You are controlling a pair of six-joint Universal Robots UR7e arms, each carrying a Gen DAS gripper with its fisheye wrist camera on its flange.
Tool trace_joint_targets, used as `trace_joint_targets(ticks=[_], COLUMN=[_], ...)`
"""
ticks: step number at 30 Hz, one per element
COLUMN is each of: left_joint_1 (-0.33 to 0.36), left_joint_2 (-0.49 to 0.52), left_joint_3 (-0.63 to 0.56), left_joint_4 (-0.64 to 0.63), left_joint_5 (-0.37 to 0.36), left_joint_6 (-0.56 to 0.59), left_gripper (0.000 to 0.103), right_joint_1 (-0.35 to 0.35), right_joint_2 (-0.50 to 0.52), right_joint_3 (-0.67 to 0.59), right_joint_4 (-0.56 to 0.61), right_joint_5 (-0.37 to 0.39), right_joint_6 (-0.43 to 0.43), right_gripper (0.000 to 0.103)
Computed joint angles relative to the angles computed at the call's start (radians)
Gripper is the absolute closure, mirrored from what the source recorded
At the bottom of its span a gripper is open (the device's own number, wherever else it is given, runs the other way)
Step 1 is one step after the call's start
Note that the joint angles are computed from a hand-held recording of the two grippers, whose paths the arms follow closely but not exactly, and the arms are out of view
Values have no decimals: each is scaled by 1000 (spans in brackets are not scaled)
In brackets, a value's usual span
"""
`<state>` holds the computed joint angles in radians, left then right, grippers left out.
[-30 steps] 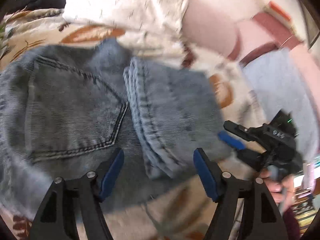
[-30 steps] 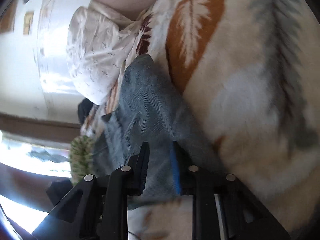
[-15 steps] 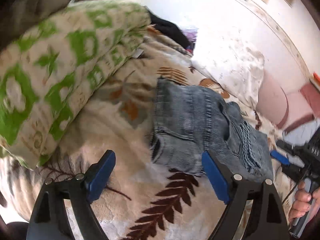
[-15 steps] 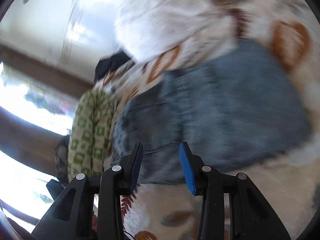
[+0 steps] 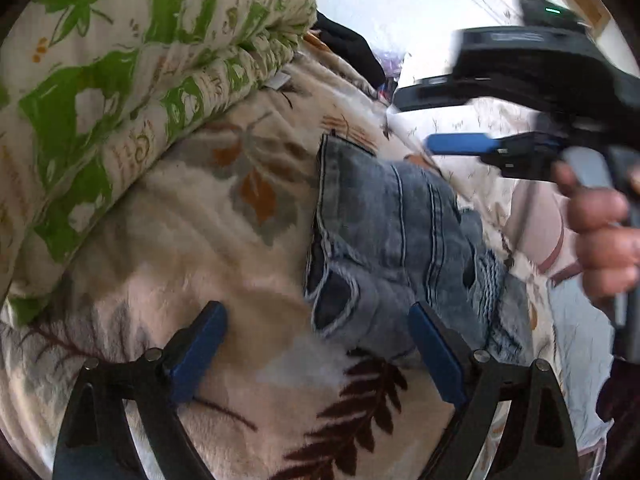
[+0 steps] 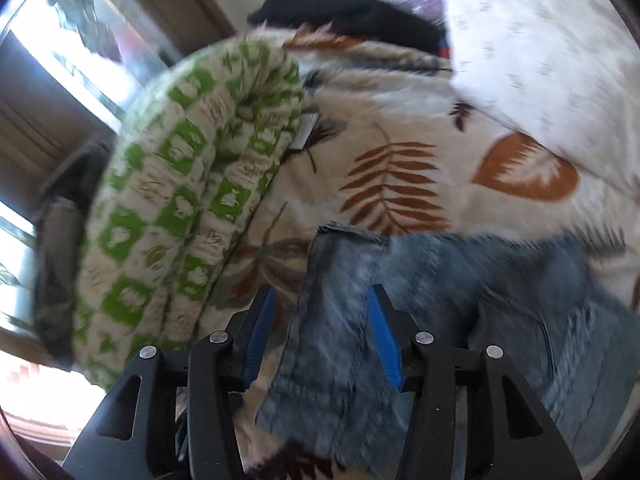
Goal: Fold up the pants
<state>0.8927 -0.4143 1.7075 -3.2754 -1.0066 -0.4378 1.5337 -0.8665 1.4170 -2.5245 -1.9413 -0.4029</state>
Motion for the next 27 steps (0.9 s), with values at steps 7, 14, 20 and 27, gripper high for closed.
trace_joint_targets(ticks=[7, 14, 20, 27], left_joint_1=[26, 39, 58, 110], left_joint_2=[12, 44, 68, 81], left_joint_3=[-27, -64, -99, -125], left_joint_4=[-7, -58, -67, -85], left_joint_5=[-53, -100, -167, -306], left_joint_6=[-2, 23, 70, 43], left_gripper=[9, 9, 42, 75], right_joint_1=[41, 45, 28, 31], right_joint_2=[178, 299, 344, 281], right_joint_3=[-234, -409, -365, -302], right_joint_4=[163, 365, 227, 148], right_joint_5=[-182, -277, -377, -326], right_joint_6=[-64, -100, -196, -166], right_gripper=[35, 32, 47, 91])
